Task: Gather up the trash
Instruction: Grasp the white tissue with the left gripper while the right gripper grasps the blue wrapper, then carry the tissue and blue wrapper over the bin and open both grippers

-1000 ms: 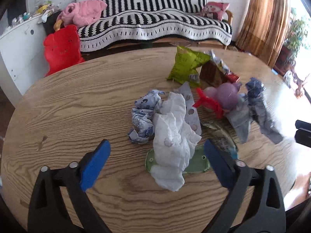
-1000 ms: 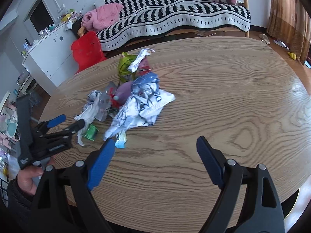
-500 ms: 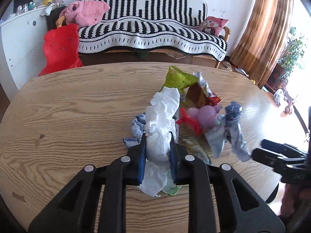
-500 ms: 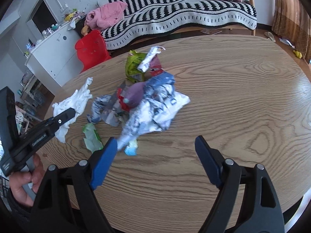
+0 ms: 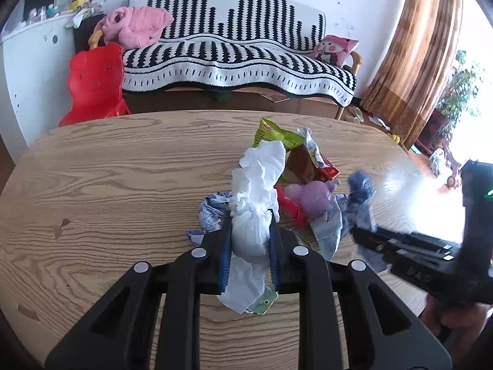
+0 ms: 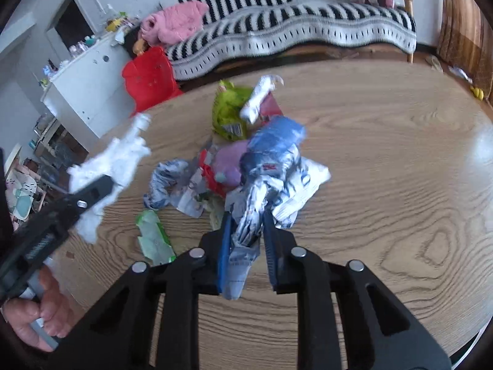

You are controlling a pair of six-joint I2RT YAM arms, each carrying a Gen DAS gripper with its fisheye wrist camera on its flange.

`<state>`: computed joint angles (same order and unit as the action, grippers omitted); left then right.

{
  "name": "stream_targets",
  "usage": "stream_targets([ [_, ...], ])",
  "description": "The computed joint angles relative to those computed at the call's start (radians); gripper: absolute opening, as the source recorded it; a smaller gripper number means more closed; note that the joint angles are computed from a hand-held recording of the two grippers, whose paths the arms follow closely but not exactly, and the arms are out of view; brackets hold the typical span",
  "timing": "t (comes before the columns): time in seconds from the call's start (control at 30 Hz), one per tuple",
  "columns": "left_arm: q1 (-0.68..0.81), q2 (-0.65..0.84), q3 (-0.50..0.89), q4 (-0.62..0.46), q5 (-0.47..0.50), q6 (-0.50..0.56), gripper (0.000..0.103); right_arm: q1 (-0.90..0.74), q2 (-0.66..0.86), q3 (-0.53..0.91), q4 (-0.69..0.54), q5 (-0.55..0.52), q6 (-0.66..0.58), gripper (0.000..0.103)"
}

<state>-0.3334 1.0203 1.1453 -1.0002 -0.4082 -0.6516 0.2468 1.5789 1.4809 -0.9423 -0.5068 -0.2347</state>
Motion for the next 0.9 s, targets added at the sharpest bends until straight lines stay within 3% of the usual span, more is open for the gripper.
stream_targets([
  [0.23,-0.113,0.079,0.025,0.017,-0.043,-0.03,0.02,-0.183,-0.042,0.028,-0.039,-0.071,-0.108,0.02],
  [0.5,-0.334,0.3,0.144,0.125,-0.109,-0.032,0.02,-0.513,-0.008,0.065,-0.046,-0.046,-0.297,0.02],
  [0.73,-0.516,0.63,0.408,0.232,-0.055,0.02,0.02,-0.84,0.213,0.264,-0.078,-0.06,-0.395,0.02],
  [0.9,-0.623,0.89,0.665,0.242,-0.017,0.085,0.02,-0.975,0.396,0.43,-0.125,-0.018,-0.43,0.02],
])
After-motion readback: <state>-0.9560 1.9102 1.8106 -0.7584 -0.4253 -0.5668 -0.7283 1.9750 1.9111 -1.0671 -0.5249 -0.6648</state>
